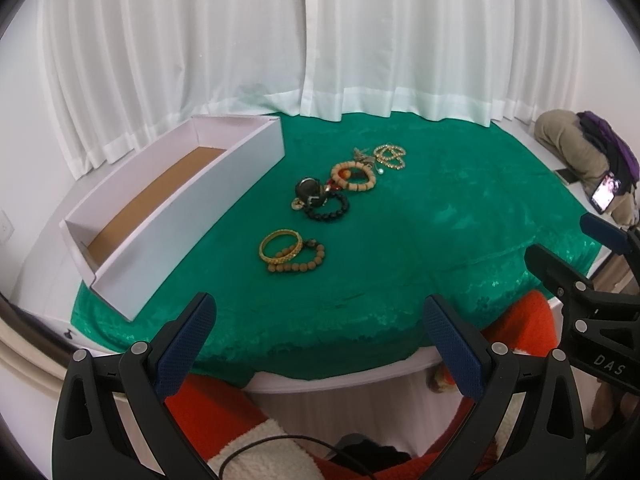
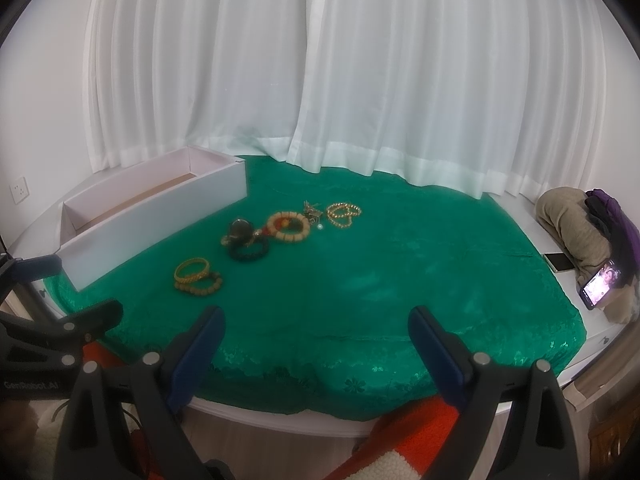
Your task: Organize jewelry
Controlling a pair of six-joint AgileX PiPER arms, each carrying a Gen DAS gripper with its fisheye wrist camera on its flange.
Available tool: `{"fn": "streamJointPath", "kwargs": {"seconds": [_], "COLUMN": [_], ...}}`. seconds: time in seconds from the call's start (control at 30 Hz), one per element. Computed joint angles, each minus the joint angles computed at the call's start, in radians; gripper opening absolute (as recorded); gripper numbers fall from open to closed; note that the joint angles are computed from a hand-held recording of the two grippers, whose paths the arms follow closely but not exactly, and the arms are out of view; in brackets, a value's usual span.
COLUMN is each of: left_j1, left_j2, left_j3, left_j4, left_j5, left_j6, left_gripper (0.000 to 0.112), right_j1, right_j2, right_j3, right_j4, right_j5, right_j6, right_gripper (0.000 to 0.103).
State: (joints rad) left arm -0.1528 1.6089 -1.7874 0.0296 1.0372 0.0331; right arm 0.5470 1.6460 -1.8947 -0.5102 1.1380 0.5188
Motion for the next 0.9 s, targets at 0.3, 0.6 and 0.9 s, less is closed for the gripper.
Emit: {"fn": "streamJointPath", "kwargs": {"seconds": [0.3,0.6,0.9], "left_j1": [0.002,0.007,0.009], "left_j2": [0.007,0.017,0.02], "left_j3": [-0.012,-0.039,-0.064], "left_j4": [0.002,0.0,-0.002], "left_j5": [0.006,0.011,0.025], "left_j6": [0.004,0.012,0.016], "left_gripper": [0.103,0.103,0.103], "right_j1": [0.002,-0.002,0.0], "right_j2": [0.006,0.005,0.006], "right_j3": [-0.006,-0.007,-0.007], "right_j4": [-0.002,0.0,-0.001], "right_j5": [0.0,-0.001,-0.002], "right_j6": [0.003,-0.001,0.001], "right_gripper": [0.094,0.094,0.094]}}
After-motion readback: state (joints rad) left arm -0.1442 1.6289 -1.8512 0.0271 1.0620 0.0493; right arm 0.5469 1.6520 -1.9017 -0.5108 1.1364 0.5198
